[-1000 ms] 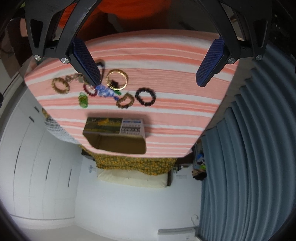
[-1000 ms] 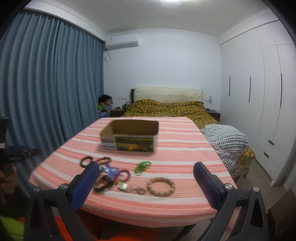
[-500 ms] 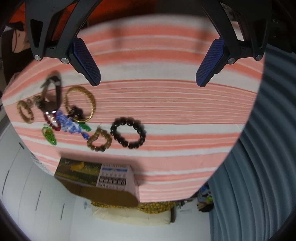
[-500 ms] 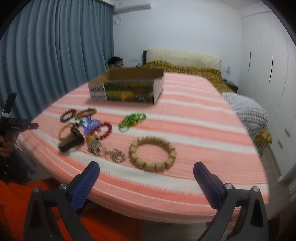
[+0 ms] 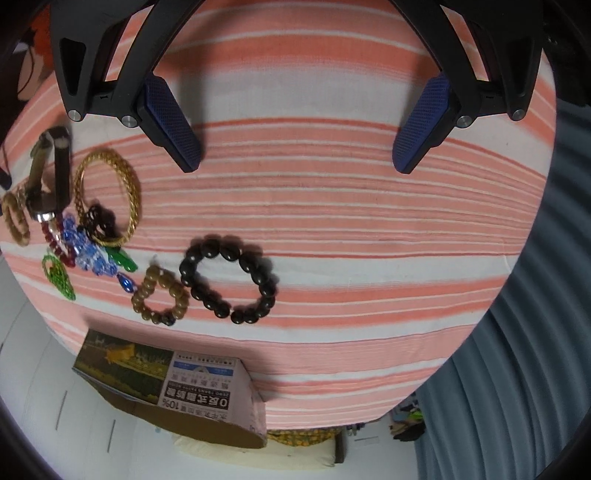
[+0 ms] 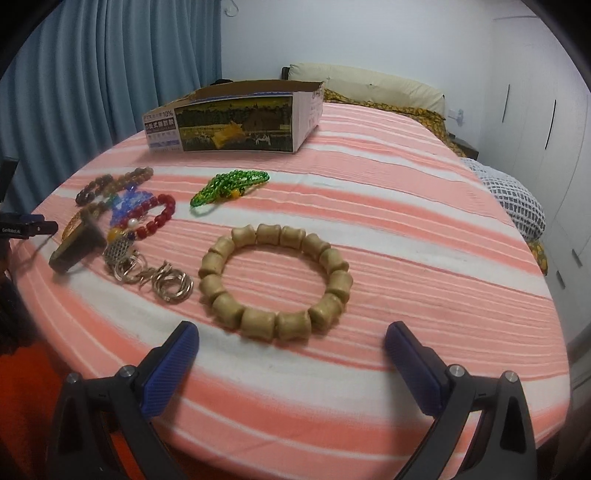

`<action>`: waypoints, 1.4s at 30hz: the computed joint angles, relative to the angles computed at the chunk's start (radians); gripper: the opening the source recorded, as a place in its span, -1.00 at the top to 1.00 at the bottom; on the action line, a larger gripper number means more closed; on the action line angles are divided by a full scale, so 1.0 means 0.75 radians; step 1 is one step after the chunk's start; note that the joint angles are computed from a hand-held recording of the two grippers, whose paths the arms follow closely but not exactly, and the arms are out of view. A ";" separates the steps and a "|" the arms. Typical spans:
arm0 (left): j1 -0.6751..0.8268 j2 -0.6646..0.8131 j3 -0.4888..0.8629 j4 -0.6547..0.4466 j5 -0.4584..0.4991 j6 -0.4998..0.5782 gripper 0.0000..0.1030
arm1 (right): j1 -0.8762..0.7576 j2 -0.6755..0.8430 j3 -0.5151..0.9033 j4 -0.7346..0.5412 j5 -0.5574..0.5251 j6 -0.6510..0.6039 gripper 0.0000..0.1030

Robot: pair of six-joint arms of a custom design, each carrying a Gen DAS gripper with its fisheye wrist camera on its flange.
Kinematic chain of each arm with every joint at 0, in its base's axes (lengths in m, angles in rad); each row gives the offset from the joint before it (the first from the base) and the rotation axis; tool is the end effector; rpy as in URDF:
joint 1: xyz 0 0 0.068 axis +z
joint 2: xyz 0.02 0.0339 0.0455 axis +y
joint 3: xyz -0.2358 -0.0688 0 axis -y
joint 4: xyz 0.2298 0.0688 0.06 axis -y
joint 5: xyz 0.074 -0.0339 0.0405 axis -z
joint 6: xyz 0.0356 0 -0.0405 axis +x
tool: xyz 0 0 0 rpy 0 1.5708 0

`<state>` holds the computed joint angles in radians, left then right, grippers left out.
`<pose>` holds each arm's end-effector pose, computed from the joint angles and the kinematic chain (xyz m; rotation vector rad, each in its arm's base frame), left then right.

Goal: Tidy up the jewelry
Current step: 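Move the left tool to the black bead bracelet while the right tool approaches the wooden bead bracelet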

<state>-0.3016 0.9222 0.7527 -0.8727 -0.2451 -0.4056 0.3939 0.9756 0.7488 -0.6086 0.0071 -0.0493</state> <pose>0.1639 -0.0419 0.2281 -0.2186 2.5555 0.0560 0.1836 0.0760 0.2343 -0.5268 2.3534 0.1508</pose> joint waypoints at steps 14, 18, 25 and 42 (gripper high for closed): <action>0.055 0.127 0.061 0.071 0.037 0.051 -0.99 | 0.063 0.180 0.131 -0.012 0.120 0.130 -1.00; 0.098 0.229 0.119 0.112 0.072 0.092 -0.99 | 0.060 0.218 0.157 -0.008 0.119 0.131 -1.00; 0.074 0.417 0.214 0.236 0.083 0.148 -0.99 | 0.064 0.287 0.209 -0.010 0.130 0.135 -1.00; 0.032 0.465 0.235 0.383 0.128 0.236 0.53 | 0.048 0.352 0.304 -0.040 0.084 0.126 0.44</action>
